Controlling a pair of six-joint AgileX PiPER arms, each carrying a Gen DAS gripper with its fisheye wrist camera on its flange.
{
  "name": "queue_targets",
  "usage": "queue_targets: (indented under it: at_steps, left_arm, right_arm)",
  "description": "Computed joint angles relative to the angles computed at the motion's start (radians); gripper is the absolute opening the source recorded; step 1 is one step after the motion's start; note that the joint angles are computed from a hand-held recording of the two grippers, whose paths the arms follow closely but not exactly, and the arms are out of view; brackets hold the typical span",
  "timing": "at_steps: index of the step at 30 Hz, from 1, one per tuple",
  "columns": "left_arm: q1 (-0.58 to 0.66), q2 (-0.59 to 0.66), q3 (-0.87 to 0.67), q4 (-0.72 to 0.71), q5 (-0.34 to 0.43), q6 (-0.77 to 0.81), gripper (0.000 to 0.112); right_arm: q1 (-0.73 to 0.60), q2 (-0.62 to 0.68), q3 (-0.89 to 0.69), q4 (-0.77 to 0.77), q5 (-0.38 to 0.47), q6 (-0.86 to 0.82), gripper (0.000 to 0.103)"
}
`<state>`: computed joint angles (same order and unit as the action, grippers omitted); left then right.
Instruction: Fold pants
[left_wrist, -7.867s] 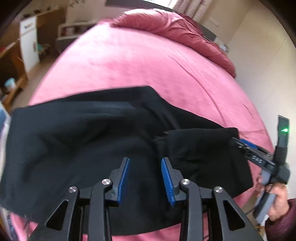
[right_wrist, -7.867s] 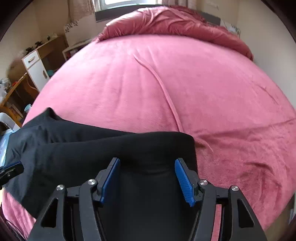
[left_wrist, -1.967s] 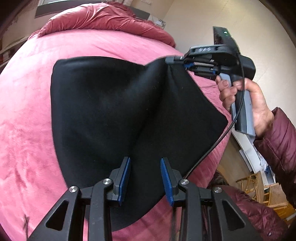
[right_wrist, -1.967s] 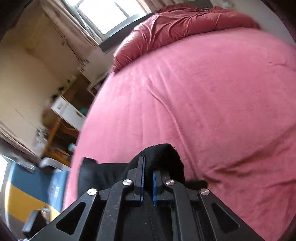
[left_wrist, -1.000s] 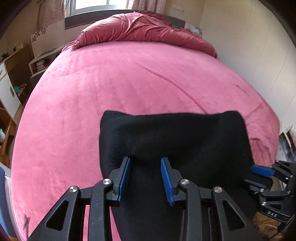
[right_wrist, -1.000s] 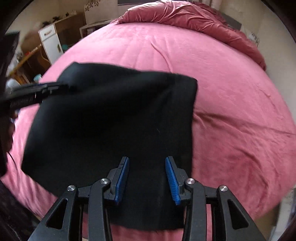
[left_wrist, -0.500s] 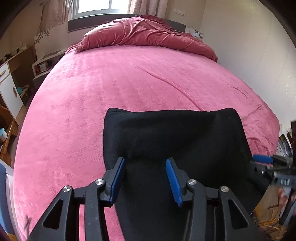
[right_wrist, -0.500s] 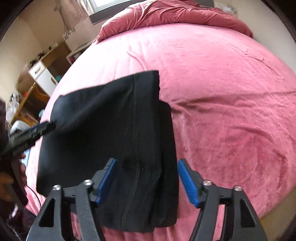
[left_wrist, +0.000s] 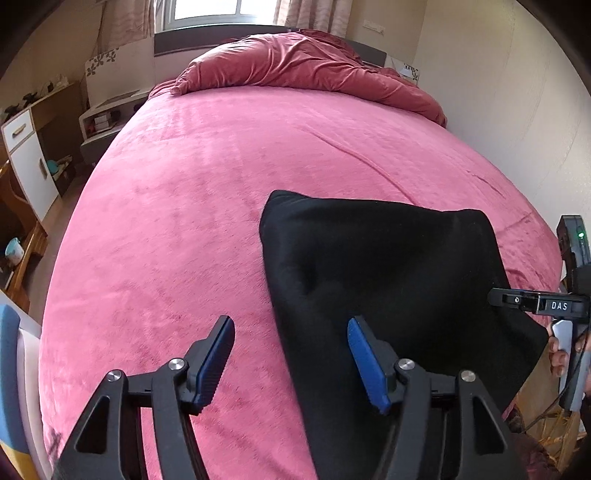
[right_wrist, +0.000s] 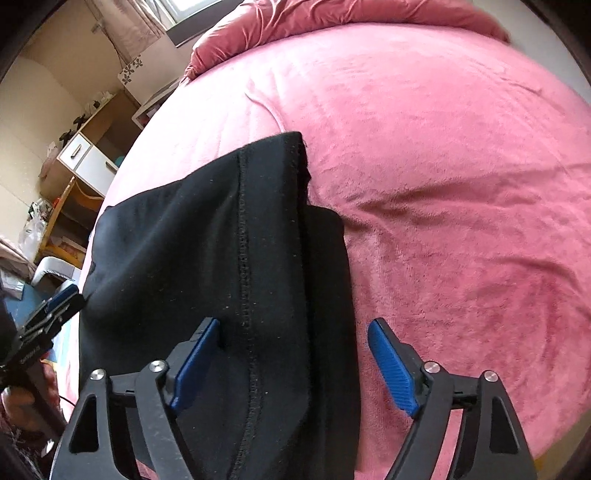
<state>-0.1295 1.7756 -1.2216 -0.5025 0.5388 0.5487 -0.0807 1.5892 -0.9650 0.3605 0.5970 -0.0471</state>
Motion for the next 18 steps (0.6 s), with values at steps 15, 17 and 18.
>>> queue_targets:
  at_steps: [15, 17, 18]
  left_arm:
    - [0.206, -0.044, 0.150, -0.310, 0.156, 0.250, 0.066]
    - [0.223, -0.076, 0.194, -0.307, 0.129, 0.248, 0.066]
    - [0.226, -0.100, 0.221, -0.314, 0.110, 0.266, 0.066]
  right_arm:
    - [0.114, -0.183, 0.121, -0.264, -0.010, 0.298, 0.084]
    - [0.173, -0.237, 0.136, -0.415, 0.004, 0.455, 0.074]
    - [0.195, -0.257, 0.136, -0.453, 0.018, 0.492, 0.060]
